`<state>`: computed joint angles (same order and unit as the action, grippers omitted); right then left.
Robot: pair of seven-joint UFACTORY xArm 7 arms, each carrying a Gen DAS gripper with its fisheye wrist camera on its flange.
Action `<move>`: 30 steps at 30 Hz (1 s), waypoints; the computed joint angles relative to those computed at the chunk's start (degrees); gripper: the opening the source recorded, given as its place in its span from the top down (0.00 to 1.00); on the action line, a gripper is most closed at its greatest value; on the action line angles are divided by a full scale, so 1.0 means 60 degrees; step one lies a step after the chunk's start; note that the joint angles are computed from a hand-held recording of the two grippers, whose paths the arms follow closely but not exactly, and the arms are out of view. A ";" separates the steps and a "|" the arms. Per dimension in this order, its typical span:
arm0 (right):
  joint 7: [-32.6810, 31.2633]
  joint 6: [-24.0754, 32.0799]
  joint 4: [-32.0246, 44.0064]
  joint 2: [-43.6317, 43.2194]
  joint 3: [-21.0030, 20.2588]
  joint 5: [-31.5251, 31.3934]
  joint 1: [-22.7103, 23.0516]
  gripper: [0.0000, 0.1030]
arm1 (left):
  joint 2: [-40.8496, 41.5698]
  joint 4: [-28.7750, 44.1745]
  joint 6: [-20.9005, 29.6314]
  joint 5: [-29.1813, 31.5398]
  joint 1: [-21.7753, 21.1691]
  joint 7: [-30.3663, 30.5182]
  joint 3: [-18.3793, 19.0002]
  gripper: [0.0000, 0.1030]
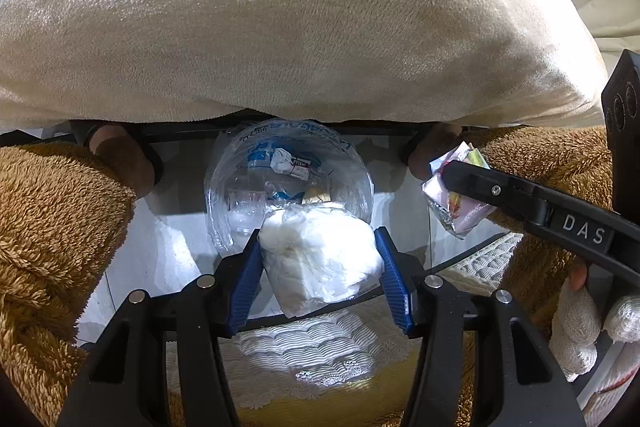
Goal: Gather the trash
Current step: 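Open both tools to drop the bag and wrapper into the bin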
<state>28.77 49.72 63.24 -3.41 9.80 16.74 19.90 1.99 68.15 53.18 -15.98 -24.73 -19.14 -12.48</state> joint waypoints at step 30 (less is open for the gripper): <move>-0.0309 -0.1725 -0.1142 -0.1738 0.0153 -0.0675 0.0193 0.58 | -0.1772 -0.1392 -0.2506 -0.0002 -0.0191 0.0470 0.0047 0.33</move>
